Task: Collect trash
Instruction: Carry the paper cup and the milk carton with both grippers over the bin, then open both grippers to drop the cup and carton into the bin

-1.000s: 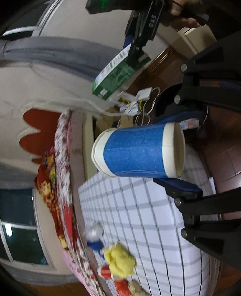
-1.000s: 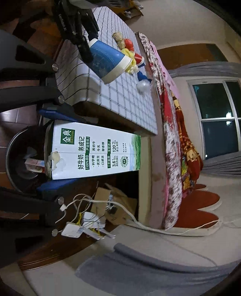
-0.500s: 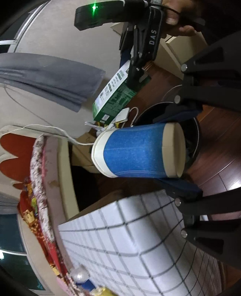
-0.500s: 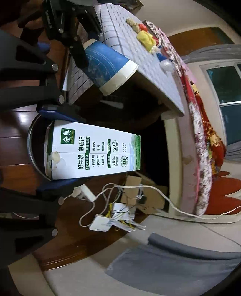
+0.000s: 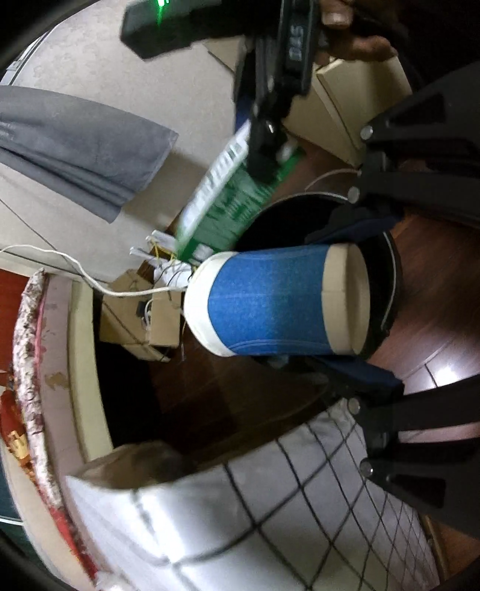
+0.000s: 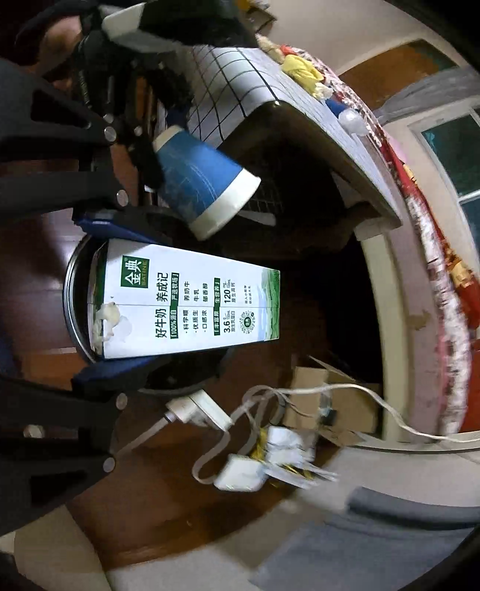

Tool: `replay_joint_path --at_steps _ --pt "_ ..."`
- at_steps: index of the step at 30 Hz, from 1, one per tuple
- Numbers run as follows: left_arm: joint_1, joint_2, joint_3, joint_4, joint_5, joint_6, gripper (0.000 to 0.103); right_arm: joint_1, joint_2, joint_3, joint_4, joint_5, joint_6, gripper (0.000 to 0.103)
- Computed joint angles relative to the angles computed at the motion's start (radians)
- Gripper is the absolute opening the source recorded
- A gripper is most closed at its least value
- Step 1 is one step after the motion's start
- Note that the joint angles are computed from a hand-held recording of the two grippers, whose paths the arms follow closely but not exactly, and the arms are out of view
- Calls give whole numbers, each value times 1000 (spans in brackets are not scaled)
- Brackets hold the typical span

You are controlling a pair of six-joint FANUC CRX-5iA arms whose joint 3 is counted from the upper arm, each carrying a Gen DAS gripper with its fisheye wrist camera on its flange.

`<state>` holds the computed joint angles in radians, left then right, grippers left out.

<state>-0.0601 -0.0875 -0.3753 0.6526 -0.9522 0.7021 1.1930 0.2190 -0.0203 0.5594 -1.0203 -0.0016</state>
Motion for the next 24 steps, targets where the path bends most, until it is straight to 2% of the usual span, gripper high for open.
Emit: replay_joint_path --at_steps 1,2,3,5,6,9,14,24 --pt "-4 7 9 -14 2 16 67 -3 10 6 -7 -21 -9 65" --pt "-8 8 13 -36 13 37 80 -4 20 10 -7 -50 -28 80" --pt "-13 4 14 -58 28 56 87 -6 24 14 -11 -70 -39 84" --pt "-13 -7 4 -72 47 82 89 -7 27 19 -17 -108 -54 85" --pt "-9 -8 2 -77 47 90 93 -4 27 20 -12 -130 -61 89" --pt "-7 -13 5 -126 62 142 96 2 28 22 0 -160 -84 102" --pt "-3 -33 -1 -150 81 161 98 12 52 54 5 -208 -58 102" --pt "21 -83 -7 -155 94 157 99 32 60 75 52 -216 -45 102"
